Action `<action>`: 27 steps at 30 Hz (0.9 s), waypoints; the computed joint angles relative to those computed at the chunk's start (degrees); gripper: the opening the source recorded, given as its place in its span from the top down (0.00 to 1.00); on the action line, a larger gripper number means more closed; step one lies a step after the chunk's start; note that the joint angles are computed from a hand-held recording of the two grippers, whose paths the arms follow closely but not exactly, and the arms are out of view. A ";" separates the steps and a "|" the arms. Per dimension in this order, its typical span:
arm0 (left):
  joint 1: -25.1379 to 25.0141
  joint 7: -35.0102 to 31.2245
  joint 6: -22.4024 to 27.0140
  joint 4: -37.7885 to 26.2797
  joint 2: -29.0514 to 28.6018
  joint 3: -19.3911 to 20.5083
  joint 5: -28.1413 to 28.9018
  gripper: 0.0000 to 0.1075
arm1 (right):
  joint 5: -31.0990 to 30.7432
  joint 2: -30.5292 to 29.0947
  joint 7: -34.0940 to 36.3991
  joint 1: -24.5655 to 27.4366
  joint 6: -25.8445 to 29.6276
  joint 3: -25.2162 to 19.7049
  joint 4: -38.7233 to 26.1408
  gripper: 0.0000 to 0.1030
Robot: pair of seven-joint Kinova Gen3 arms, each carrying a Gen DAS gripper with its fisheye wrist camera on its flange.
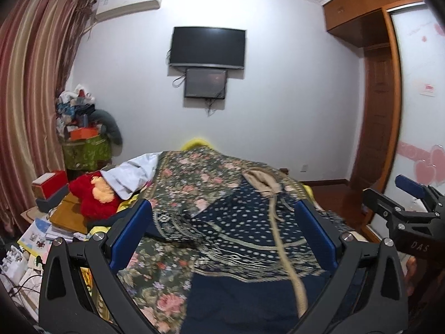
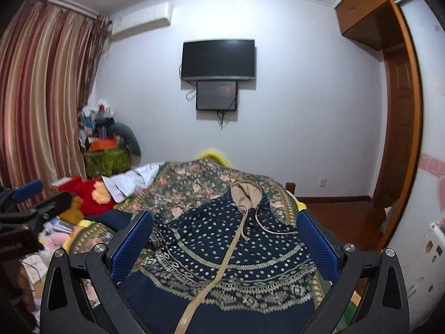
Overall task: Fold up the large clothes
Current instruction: 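Grasp the hoodie sleeve cuff with the left gripper and lift it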
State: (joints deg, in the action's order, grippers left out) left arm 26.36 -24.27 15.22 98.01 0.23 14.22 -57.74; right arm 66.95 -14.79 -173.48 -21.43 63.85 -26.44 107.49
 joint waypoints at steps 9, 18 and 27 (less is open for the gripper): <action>-10.60 -18.23 9.20 -14.57 15.40 4.67 15.85 0.04 | -7.36 13.78 15.97 1.91 -13.27 13.35 -11.51 0.00; -9.38 -32.52 24.10 -34.63 32.57 -3.90 30.52 0.04 | -19.30 33.28 36.94 18.22 -13.96 1.30 -28.91 0.00; -18.66 -45.28 39.50 -54.30 45.20 2.02 50.54 0.08 | -34.15 50.97 57.90 15.58 -6.74 6.48 -49.85 0.00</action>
